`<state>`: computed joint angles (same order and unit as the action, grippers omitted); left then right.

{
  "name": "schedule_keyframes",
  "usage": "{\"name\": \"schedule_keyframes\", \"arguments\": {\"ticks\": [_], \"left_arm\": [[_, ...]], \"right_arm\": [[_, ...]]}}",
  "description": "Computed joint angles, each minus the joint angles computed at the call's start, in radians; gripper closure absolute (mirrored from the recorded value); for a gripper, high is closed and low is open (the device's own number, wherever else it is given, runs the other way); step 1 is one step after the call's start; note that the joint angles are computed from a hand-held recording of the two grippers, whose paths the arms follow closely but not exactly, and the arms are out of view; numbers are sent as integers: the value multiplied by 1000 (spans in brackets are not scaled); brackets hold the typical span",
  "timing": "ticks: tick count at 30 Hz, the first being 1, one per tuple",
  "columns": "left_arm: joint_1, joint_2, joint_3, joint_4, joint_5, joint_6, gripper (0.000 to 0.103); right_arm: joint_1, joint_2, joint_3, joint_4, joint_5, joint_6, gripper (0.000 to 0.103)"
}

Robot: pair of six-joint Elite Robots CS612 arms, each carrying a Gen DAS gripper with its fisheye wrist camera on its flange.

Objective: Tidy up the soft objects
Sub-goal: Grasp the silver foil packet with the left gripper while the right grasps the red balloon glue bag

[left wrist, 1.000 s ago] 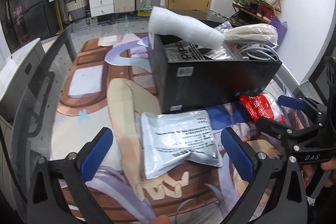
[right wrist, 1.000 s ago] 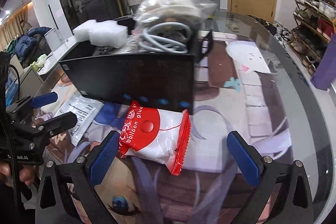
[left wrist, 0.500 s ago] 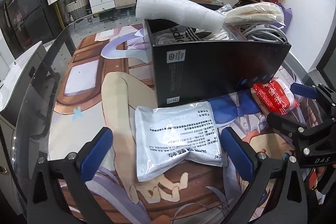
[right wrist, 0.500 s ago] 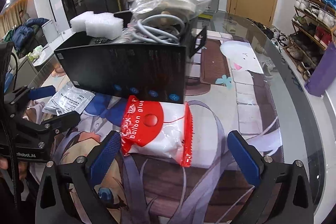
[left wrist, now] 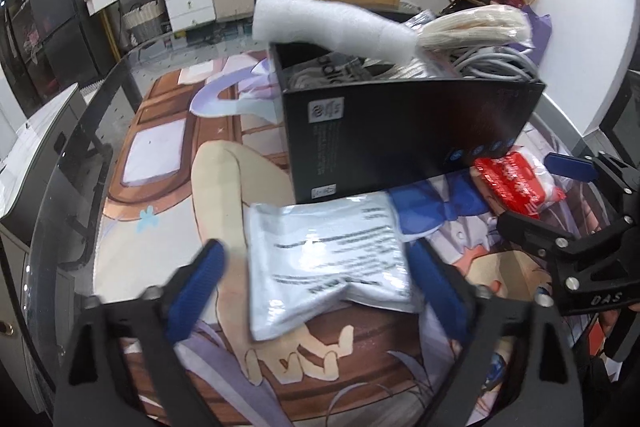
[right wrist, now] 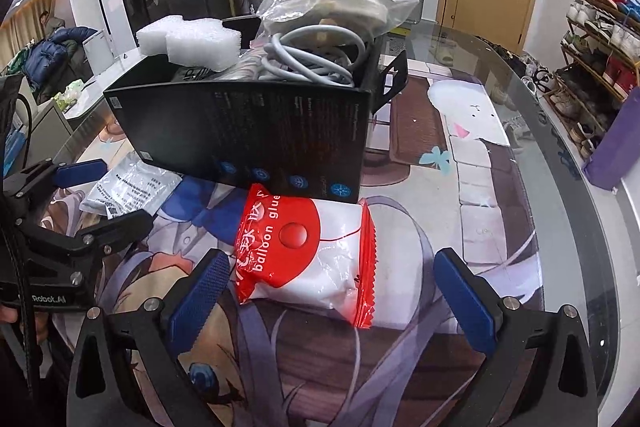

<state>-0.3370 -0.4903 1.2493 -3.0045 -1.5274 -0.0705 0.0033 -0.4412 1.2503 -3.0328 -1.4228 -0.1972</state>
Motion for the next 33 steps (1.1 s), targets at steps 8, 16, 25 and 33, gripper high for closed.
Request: {"name": "schedule_keyframes", "arguments": {"ticks": [8,16,25,33], "left_arm": [[-2,-13,29,-43,-17,17,48],[3,-19,36,-59,-38,15,52],[8,-30,54,-89,-36,1,53],[11,-37,66,-113,-39,-17,53]], "right_arm": [[0,1,2,-6,-1,0,1],[-1,1,3,-6,0,0,1],[-1,-2,11,-15,8,-3,1],[1,-8,21,-21,20,4,1]]}}
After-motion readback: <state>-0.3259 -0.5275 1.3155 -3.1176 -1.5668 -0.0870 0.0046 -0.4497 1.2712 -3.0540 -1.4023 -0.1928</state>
